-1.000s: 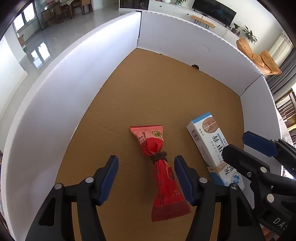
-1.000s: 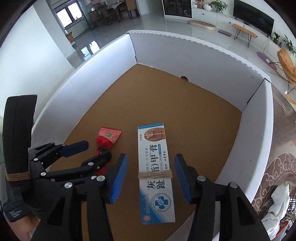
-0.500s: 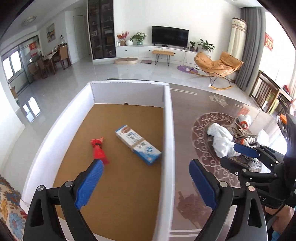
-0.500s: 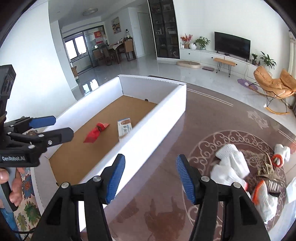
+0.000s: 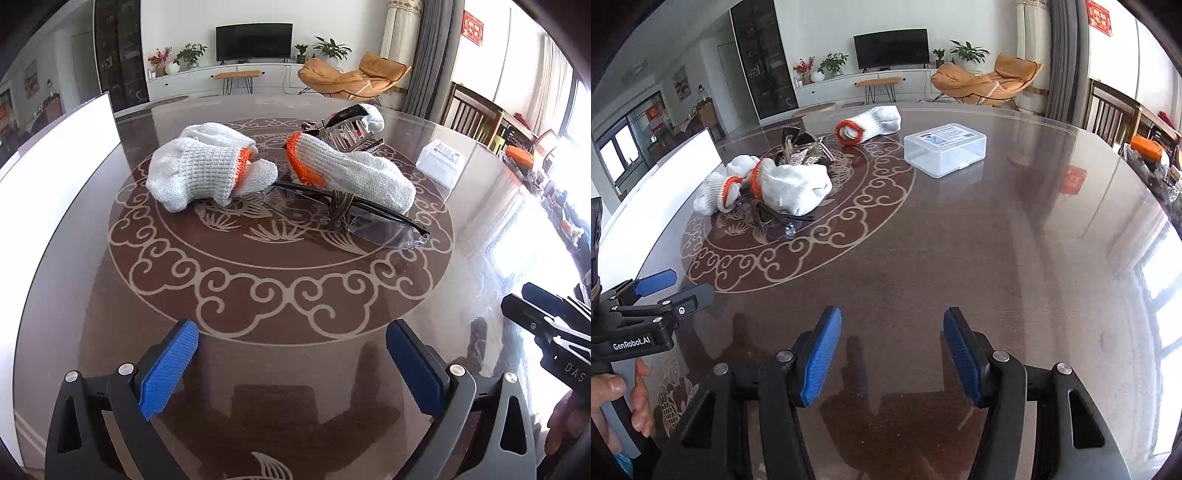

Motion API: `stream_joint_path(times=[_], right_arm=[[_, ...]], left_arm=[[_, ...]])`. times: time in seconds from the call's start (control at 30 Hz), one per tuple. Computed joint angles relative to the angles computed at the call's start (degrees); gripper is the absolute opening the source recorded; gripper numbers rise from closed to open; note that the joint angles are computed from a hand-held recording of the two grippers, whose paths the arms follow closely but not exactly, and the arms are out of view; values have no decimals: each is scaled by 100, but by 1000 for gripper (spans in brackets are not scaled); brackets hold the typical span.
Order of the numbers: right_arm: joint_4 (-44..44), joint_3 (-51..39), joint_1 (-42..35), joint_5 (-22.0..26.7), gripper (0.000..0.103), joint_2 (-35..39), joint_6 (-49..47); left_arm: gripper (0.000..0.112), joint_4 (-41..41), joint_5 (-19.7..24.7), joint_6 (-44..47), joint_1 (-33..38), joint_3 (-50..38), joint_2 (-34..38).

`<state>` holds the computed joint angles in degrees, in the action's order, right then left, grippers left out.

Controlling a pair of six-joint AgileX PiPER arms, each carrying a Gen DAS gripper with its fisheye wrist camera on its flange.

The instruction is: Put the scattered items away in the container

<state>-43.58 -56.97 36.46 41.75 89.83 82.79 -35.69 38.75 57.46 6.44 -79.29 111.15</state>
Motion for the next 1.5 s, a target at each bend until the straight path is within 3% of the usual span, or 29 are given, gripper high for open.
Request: stream_joint_path(times=[0.1, 0.2, 0.3, 0.37, 0.47, 0.6, 1.5], right_arm=[[-44, -70, -210, -68, 60, 181, -163], [78, -413, -403, -199, 60, 478, -540], [160, -830, -396, 119, 66, 829, -857], [134, -941, -354, 198, 67, 947, -863], [170, -707, -484, -191, 70, 793, -802], [159, -927, -360, 131, 70, 953, -895], [215, -910, -380, 69, 73, 924, -945]], left_arm=[[103, 436, -248, -476, -250, -289, 183], [103, 800, -104, -1021, -304, -915, 577], [103, 984, -109, -1366, -346, -1244, 803], [103, 991, -127, -1375, -351, -1215, 786], [103, 993, -118, -1379, -348, -1217, 779], [103, 990, -128, -1378, -353, -1197, 767], [103, 1007, -89, -1394, -343, -1264, 799]])
